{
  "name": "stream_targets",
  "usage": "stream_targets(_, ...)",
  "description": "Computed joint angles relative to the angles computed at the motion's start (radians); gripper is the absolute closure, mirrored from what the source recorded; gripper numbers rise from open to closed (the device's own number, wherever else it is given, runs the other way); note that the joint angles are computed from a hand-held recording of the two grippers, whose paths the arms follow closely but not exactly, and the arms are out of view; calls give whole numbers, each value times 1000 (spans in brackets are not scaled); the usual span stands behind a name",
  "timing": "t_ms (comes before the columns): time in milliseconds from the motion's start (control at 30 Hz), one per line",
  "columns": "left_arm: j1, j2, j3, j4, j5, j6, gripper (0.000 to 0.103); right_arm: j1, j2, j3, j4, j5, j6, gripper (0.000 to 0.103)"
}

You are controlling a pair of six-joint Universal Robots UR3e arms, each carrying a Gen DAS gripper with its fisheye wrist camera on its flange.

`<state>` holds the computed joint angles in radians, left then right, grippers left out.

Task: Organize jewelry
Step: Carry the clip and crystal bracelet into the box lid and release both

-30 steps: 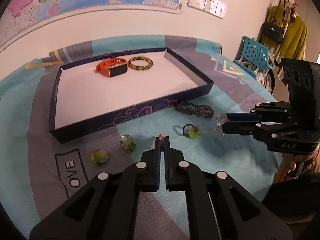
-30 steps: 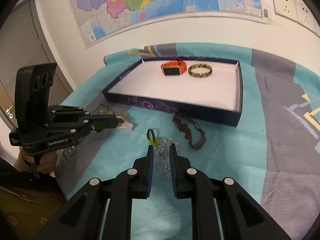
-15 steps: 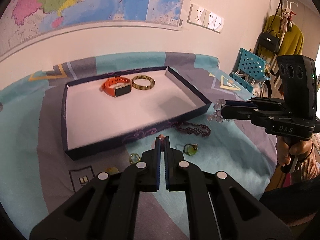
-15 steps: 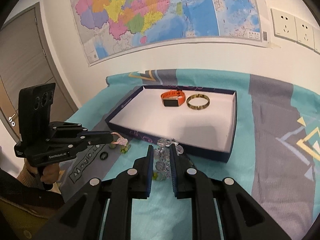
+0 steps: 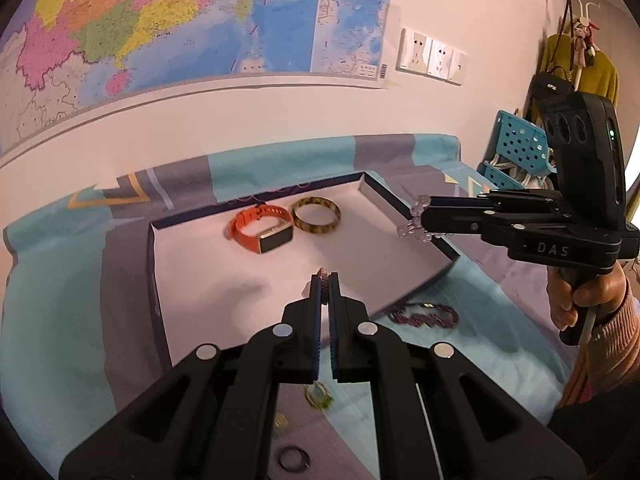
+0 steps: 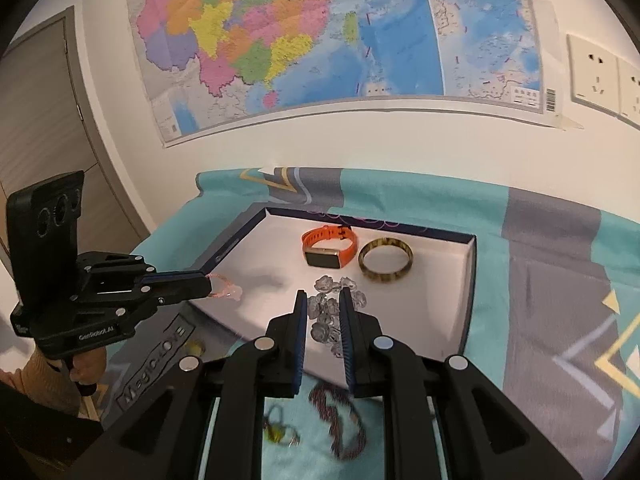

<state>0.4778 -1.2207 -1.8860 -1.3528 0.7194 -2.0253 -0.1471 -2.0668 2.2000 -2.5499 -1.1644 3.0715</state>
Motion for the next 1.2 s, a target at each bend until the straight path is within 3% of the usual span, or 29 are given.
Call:
stream_targets(333,-130,-173,53,256,72,-173,99,58,235,-121,-73,-59,18,89)
stream_targets(1200,-315,-475,203,485,255,-379,99,129,502,-256,-117,-143,44,89)
